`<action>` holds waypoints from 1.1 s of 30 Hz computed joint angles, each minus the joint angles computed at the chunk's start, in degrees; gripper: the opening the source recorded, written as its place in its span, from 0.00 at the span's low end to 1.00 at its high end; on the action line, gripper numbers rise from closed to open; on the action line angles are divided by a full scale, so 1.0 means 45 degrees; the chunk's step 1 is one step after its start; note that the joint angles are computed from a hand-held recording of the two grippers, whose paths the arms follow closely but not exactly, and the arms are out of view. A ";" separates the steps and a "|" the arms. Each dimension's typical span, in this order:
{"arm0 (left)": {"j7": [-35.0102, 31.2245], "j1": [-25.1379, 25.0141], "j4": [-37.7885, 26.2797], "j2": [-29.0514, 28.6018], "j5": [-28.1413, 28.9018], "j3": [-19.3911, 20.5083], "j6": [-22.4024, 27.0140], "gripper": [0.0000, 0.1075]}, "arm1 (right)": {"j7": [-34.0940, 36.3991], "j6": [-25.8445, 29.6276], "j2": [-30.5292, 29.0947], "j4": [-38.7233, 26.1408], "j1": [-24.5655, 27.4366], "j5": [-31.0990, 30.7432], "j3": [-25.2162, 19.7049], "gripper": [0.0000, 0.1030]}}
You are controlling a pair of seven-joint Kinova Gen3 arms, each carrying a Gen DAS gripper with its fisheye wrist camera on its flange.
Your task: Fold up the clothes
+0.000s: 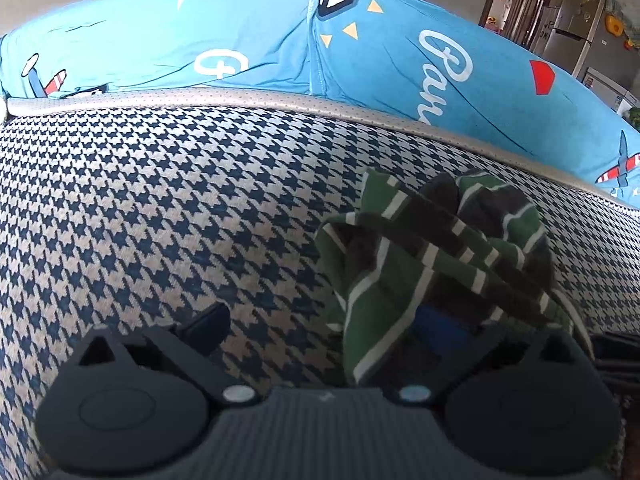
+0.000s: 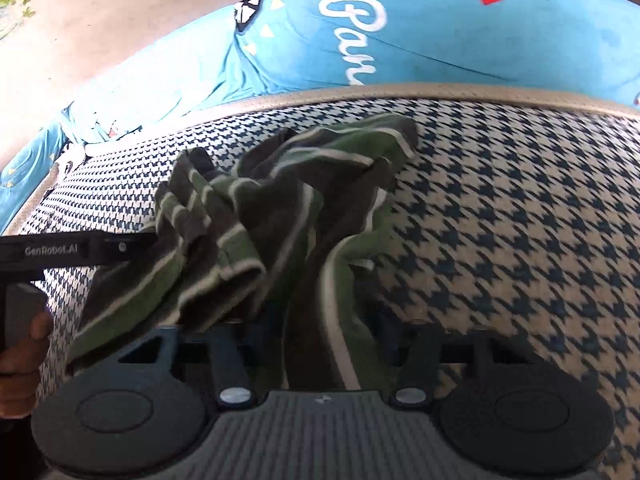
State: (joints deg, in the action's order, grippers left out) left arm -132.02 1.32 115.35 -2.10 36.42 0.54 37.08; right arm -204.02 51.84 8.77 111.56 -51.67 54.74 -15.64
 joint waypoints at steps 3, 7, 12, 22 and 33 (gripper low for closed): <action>-0.0474 -0.0023 -0.0035 0.0040 0.0362 -0.0069 0.0332 0.96 | 0.0039 -0.0297 0.0134 -0.0025 0.0133 0.0258 0.0137 0.22; -0.1395 -0.0217 -0.0245 0.0186 0.0992 -0.0203 0.1377 0.96 | -0.0485 -0.1036 0.0232 0.0127 0.0361 0.0943 0.0423 0.17; -0.2072 -0.0078 -0.0046 0.0021 0.1089 0.0074 0.1352 0.96 | -0.0999 -0.1483 0.0457 0.0027 0.0580 0.1743 0.0644 0.15; -0.3318 0.0123 0.0425 -0.0455 0.2485 -0.0232 0.0812 0.96 | -0.2509 -0.2002 0.0587 -0.0178 0.0901 0.4448 0.1007 0.15; -0.3385 0.0058 0.0409 -0.0587 0.3314 -0.0463 0.0644 0.96 | -0.2392 -0.0004 0.1198 -0.1230 0.0996 0.5381 0.0723 0.21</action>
